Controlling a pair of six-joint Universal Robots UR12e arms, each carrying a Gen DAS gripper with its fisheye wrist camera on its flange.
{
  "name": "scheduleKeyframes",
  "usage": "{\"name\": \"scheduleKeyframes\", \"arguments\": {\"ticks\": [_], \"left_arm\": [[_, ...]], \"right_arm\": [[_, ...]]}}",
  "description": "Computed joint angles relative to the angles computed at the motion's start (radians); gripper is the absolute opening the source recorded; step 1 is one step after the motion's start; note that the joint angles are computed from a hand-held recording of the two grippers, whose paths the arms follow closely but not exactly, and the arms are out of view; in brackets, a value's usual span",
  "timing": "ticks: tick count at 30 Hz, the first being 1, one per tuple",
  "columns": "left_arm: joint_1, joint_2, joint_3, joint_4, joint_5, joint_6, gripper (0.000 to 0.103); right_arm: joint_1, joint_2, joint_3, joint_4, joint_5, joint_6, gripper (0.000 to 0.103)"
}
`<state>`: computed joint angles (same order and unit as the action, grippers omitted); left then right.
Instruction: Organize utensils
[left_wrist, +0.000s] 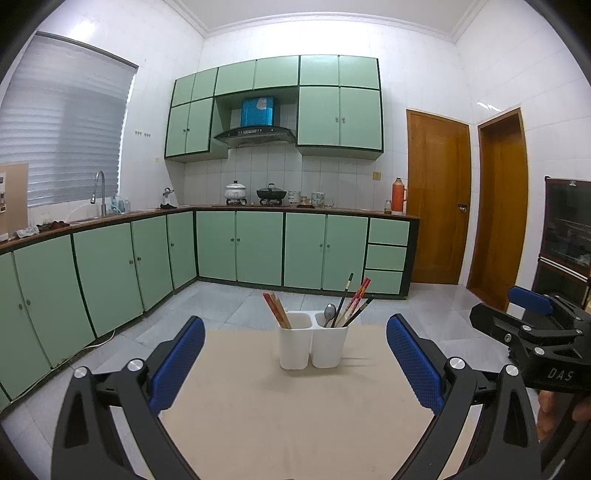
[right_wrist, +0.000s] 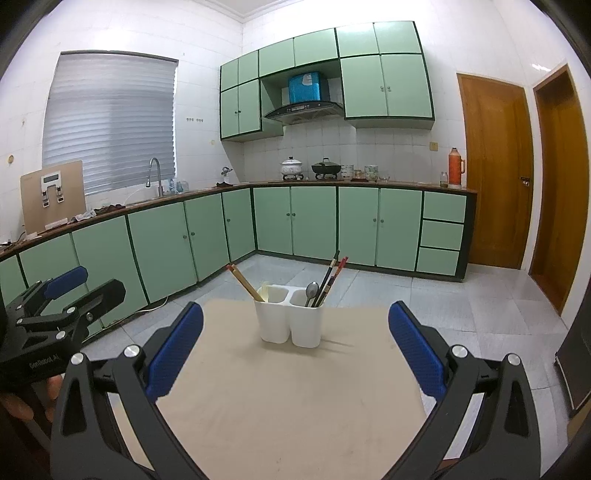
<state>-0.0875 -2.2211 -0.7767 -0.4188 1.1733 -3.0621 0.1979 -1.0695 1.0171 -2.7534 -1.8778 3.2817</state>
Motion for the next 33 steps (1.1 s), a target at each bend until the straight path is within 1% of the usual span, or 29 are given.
{"name": "scheduleKeyframes", "arguments": {"ticks": [18,33], "left_arm": [[0.002,0.012,-0.019,0.022,0.001,-0.002,0.097],[0.002,0.012,-0.02,0.023,0.001,-0.001,0.097]], "right_arm": [[0.006,0.012,-0.024,0.01,0.0,-0.019,0.097],[0.007,0.015,-0.029,0.013,0.004,-0.023,0.097]]}}
